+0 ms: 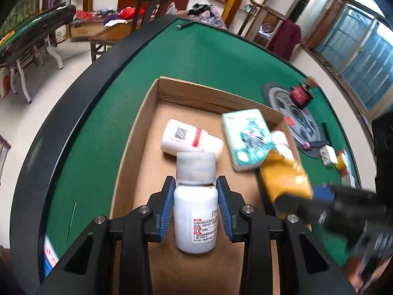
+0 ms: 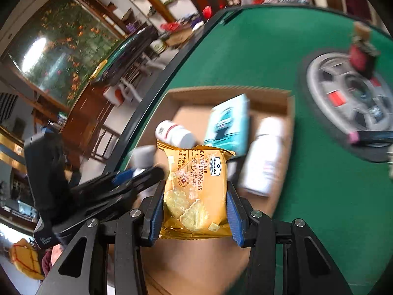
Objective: Organize objects
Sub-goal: 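Lower bottle and cracker packet into the cardboard box and open both grippers, then withdraw both grippers from the box back over the table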
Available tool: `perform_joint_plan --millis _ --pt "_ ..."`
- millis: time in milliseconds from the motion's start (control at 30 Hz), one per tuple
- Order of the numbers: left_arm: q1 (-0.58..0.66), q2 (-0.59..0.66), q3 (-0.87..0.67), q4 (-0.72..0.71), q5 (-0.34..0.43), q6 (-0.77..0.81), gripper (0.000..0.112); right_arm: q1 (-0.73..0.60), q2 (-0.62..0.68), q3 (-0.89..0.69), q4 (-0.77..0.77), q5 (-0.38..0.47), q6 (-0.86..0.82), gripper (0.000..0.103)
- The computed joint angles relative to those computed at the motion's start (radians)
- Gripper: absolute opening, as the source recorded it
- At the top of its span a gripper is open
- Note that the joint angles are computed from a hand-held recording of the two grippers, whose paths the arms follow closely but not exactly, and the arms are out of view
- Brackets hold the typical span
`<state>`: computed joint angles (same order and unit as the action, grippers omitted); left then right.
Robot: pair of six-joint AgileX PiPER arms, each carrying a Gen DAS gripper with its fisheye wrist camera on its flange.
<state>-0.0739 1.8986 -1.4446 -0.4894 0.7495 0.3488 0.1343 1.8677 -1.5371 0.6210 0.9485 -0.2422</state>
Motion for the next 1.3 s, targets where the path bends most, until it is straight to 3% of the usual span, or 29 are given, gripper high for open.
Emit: perform_joint_plan --millis 200,333,700,800,933,1133,1233,1300 --pt "0.011 0.053 -0.048 0.005 -0.003 -0.021 0.033 0.047 0.077 -0.063 -0.053 -0.010 0.057 0.050" --pt "0.034 0.040 -0.023 -0.079 -0.014 0.048 0.036 0.052 0.101 -0.076 -0.071 -0.021 0.069 0.049" --pt "0.086 -0.173 0.175 -0.188 -0.171 0.137 0.079 0.067 0.094 -0.057 -0.122 -0.051 0.070 0.053" --pt "0.102 -0.225 0.227 -0.206 -0.193 0.142 0.081 0.067 0.068 -0.029 -0.110 -0.067 0.051 0.062" --pt "0.107 -0.275 0.273 -0.212 -0.183 0.133 0.081 0.075 -0.044 0.030 -0.150 -0.106 0.024 0.068" --pt "0.076 -0.368 0.352 -0.327 -0.150 0.208 0.084 -0.016 -0.283 0.172 -0.251 -0.178 0.002 0.091" --pt "0.000 -0.392 0.370 -0.347 -0.170 0.212 0.087 -0.073 -0.426 0.258 -0.384 -0.264 0.027 0.094" --pt "-0.069 -0.390 0.364 -0.317 -0.194 0.175 0.088 -0.088 -0.522 0.334 -0.543 -0.368 0.095 0.099"
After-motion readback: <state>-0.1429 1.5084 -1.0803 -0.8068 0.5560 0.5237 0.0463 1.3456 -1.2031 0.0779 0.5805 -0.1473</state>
